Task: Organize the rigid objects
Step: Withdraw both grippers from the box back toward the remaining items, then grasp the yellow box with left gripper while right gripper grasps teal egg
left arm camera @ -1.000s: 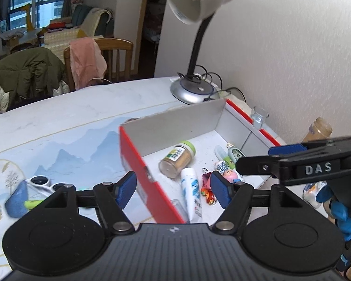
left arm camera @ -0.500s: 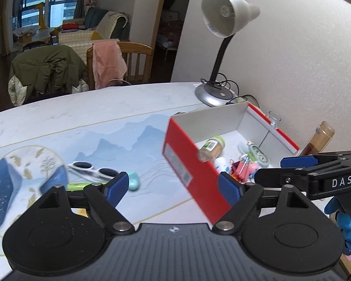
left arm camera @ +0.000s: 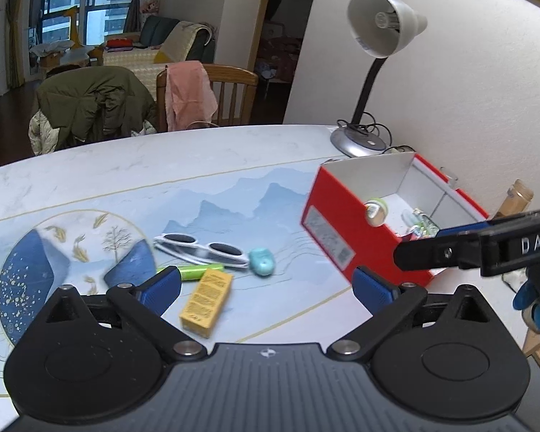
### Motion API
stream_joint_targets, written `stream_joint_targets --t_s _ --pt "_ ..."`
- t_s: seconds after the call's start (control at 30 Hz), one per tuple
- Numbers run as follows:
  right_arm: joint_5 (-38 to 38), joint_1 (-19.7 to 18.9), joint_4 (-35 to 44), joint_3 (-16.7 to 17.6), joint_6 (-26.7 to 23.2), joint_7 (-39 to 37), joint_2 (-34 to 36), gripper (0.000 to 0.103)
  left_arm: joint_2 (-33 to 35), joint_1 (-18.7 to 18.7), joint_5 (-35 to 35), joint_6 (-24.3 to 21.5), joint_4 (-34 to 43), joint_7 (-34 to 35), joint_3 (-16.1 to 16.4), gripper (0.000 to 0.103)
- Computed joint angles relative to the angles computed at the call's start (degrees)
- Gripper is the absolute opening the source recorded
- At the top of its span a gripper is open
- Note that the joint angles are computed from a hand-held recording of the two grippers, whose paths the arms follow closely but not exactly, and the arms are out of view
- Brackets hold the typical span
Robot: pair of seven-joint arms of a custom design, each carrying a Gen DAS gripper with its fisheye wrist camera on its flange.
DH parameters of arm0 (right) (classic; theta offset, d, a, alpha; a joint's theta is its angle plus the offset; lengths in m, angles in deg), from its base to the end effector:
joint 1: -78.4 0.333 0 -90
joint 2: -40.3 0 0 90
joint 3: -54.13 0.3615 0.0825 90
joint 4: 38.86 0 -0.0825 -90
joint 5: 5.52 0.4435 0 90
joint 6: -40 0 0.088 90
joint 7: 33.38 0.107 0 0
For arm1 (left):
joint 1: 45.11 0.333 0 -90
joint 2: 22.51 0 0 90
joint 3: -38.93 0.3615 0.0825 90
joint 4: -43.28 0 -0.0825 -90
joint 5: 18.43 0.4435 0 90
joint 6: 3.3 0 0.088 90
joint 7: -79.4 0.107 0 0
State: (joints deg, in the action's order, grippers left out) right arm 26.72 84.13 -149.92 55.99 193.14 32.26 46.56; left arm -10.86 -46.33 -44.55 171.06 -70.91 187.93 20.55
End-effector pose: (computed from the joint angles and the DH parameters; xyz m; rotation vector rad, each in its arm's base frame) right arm 0.6814 0.0738 0.5137 -1.8351 1.6084 -0.3114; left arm 0.6694 -0.1884 0.4708 -1.6259 1.9802 -1.0830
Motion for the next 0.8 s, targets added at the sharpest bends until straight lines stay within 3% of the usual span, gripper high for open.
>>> stream_joint_targets --t_s 0.2,0.37,0.57,0.8 --pt "-2.3 1.0 3.9 1.0 -0.7 2.0 4.0 0.097 2.4 1.4 0.1 2.6 -0.1 -1.1 0.0 0.102" --pt "-5.2 1.3 7.9 1.7 -2.0 3.5 8.0 0.095 5.4 5.6 -1.1 2.9 1.1 -1.1 -3.6 0.102" --pt "-10.2 1.7 14.0 1.8 -5.6 6.8 13.8 0.088 8.2 1.8 6.0 2.4 2.5 -7.9 1.7 0.102" --pt "-17.6 3.0 19.2 1.3 -7.4 10.1 19.4 0.08 11.5 0.8 12.1 0.9 5.4 -13.1 3.3 0.102"
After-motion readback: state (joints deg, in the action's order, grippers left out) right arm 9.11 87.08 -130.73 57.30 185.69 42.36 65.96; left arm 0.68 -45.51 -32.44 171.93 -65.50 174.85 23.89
